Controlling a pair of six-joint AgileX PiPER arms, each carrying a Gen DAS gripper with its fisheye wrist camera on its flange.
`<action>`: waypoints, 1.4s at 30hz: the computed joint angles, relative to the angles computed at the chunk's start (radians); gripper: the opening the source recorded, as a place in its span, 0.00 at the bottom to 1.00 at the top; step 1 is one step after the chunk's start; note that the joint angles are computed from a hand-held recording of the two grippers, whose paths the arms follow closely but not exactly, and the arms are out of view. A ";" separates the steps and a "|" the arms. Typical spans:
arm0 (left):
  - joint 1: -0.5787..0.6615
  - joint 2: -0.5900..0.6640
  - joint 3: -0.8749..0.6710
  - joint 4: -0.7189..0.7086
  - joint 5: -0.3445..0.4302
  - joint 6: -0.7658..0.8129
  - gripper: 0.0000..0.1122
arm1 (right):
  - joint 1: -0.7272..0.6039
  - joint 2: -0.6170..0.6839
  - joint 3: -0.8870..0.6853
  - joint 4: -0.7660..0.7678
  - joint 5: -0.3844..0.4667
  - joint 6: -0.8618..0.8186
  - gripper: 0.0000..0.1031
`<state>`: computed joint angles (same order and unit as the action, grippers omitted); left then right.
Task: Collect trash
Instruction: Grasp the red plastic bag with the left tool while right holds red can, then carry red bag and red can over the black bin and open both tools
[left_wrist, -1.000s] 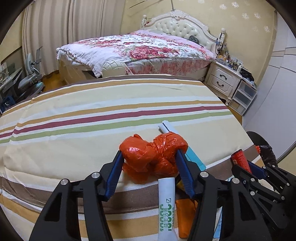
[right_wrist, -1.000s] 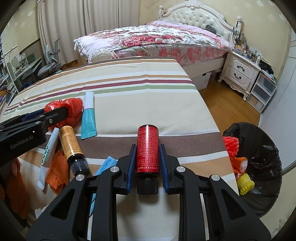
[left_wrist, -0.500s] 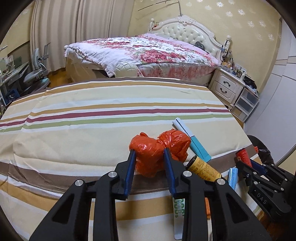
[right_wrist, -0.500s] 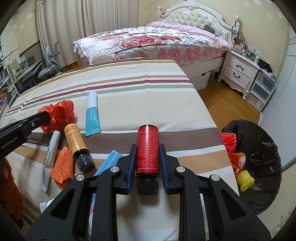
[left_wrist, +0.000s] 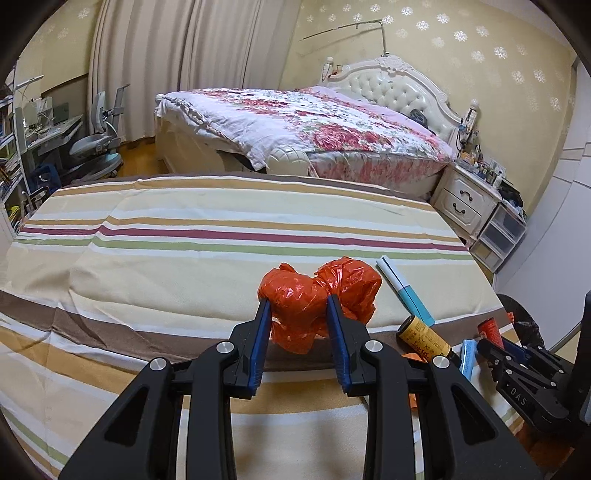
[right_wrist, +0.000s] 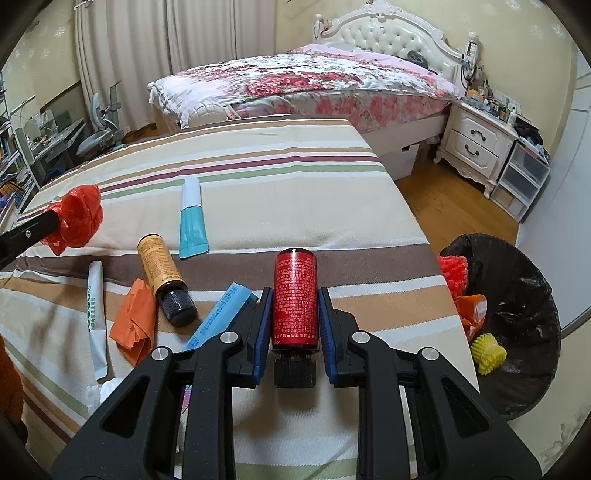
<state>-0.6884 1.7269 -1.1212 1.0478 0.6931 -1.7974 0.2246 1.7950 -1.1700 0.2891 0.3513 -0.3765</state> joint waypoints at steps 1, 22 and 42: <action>0.000 -0.007 0.004 0.004 0.005 -0.006 0.28 | -0.001 -0.003 0.004 0.002 -0.001 -0.003 0.22; -0.087 -0.042 0.037 0.013 0.014 -0.067 0.28 | -0.067 -0.101 0.092 0.123 0.000 -0.123 0.22; -0.156 0.205 -0.412 -0.149 0.003 0.281 0.28 | -0.271 -0.168 0.093 0.161 0.012 -0.191 0.22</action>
<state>-0.8444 1.9322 -1.5332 0.8989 0.6963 -1.5165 -0.0467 1.6271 -1.0774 0.4502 0.3629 -0.5680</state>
